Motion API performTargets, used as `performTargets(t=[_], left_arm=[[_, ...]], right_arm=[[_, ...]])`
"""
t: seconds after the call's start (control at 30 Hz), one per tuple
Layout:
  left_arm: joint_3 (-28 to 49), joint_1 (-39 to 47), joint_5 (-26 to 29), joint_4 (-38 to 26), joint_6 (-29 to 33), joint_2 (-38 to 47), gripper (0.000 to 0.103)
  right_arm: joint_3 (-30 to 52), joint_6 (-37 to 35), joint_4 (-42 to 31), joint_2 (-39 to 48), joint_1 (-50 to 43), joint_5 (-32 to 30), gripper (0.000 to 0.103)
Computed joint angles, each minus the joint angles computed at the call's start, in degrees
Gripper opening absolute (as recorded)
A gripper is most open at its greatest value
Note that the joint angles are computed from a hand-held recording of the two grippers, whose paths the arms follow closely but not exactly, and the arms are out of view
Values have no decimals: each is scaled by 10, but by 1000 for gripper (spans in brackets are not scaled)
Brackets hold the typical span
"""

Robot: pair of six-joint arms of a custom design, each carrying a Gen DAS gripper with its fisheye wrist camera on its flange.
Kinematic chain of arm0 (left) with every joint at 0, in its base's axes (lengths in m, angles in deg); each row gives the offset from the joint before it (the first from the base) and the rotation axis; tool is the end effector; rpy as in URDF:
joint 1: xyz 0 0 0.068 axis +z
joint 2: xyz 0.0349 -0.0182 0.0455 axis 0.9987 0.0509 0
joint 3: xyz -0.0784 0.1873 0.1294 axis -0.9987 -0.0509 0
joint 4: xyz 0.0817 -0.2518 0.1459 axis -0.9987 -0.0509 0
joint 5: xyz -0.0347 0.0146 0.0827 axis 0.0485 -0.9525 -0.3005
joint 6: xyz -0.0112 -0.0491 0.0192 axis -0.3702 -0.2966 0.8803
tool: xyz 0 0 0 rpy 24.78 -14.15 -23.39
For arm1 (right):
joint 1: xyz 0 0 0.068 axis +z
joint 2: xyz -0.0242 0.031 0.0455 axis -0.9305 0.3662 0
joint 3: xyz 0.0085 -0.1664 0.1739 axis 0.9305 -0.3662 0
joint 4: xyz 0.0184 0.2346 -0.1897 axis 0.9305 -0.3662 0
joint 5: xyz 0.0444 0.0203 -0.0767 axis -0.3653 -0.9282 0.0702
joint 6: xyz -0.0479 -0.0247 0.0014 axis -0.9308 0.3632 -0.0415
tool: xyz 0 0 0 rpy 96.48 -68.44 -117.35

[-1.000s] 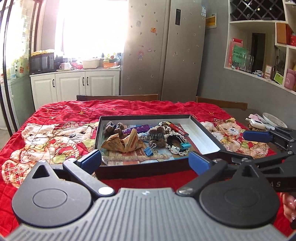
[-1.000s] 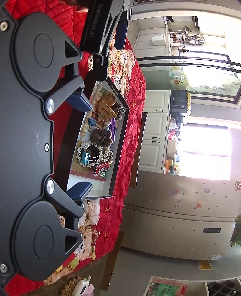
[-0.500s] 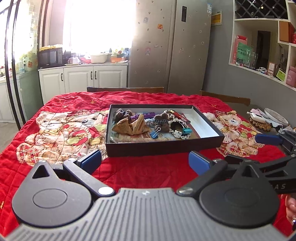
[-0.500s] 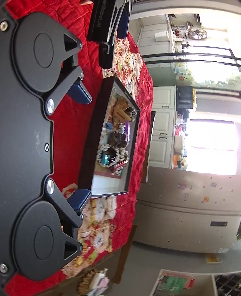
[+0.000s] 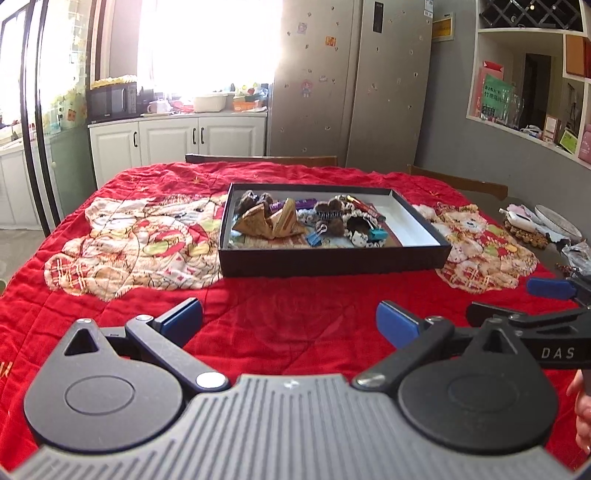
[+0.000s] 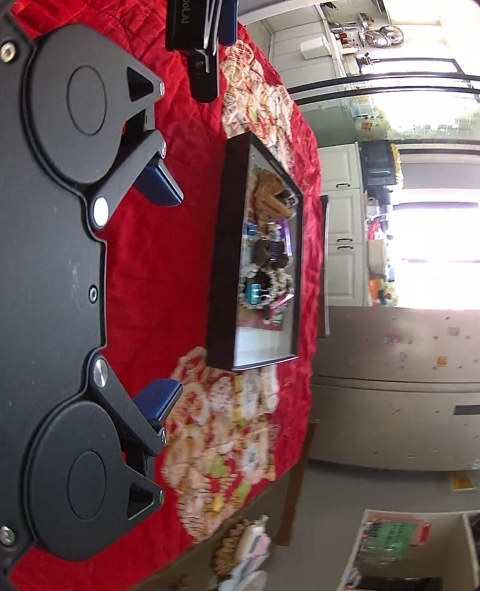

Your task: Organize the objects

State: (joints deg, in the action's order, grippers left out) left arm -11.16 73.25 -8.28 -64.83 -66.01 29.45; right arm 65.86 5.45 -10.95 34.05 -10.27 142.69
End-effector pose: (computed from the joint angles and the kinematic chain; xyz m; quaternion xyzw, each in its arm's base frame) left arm 0.2866 -0.0796 0.2055 0.1965 0.8513 -0.1486 0.4632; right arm 0.1880 0.2484 0.2096 0.1570 0.8656 -0.0828 0.4681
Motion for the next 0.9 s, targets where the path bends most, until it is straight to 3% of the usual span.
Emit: performTargets(t=[0.3,0.9], left_arm=[[-16,-6,-13,-6,-3,-20,103],[-19,-3,-14,-13,-2,-15,103]], right_arm=[[-20,51,0,5,10,-27,100],[-7,62,-15,16,16,-26,101]])
